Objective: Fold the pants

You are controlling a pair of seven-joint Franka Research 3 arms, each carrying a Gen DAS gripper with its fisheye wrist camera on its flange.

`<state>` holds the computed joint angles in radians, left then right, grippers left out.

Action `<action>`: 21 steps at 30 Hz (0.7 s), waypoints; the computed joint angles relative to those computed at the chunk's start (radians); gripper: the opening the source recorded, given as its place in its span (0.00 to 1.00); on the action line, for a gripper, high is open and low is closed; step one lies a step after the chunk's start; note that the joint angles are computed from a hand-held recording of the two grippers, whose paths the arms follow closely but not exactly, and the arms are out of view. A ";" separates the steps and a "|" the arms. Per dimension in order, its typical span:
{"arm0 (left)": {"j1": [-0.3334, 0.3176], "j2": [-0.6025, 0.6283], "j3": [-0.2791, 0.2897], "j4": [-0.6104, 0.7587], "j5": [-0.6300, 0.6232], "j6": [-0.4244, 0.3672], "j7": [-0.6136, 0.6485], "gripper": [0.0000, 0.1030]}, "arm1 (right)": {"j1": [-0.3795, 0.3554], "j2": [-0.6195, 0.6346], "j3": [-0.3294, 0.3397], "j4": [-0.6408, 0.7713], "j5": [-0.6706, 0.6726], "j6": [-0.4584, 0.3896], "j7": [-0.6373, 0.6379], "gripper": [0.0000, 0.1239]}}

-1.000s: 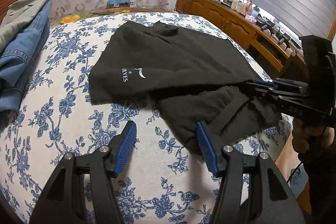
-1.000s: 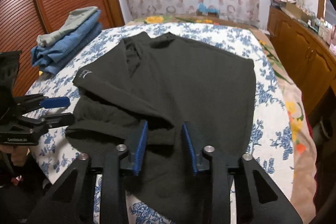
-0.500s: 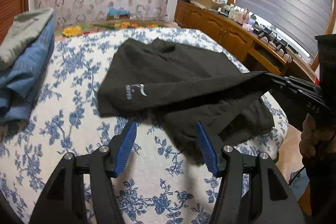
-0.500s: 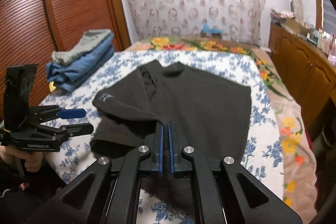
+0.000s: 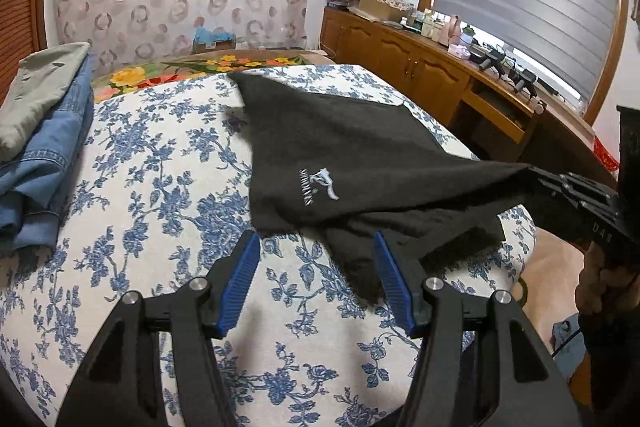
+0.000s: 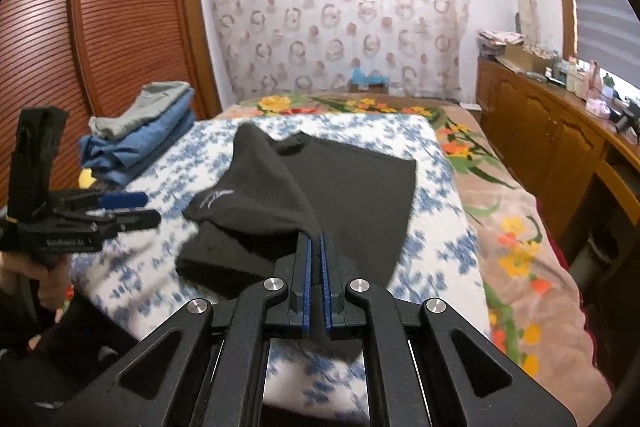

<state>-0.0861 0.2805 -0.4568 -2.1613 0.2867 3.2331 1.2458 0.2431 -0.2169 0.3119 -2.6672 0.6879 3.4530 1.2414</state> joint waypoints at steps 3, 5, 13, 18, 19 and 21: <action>-0.021 0.000 0.017 0.002 0.002 -0.004 -0.006 0.57 | 0.011 -0.006 -0.014 -0.031 0.001 0.005 0.015 0.01; -0.030 -0.001 0.026 0.002 0.003 -0.003 -0.009 0.57 | 0.008 0.006 -0.020 -0.041 -0.001 -0.001 0.021 0.01; -0.059 0.020 0.051 0.013 0.007 -0.012 -0.015 0.57 | 0.112 0.065 -0.158 -0.105 -0.127 0.066 0.163 0.01; -0.064 0.027 0.057 0.014 0.007 -0.016 -0.012 0.57 | 0.116 0.060 -0.180 -0.114 -0.190 0.068 0.230 0.01; -0.063 0.026 0.056 0.012 0.006 -0.013 -0.012 0.57 | 0.118 0.054 -0.185 -0.117 -0.205 0.066 0.242 0.01; -0.069 0.023 0.066 0.009 0.008 -0.004 -0.016 0.57 | 0.113 0.043 -0.182 -0.118 -0.216 0.058 0.250 0.03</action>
<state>-0.1555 0.3035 -0.3912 -2.1525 0.2945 3.2288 1.2297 0.3558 -0.1741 0.1298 -2.7848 0.4722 3.5107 1.4918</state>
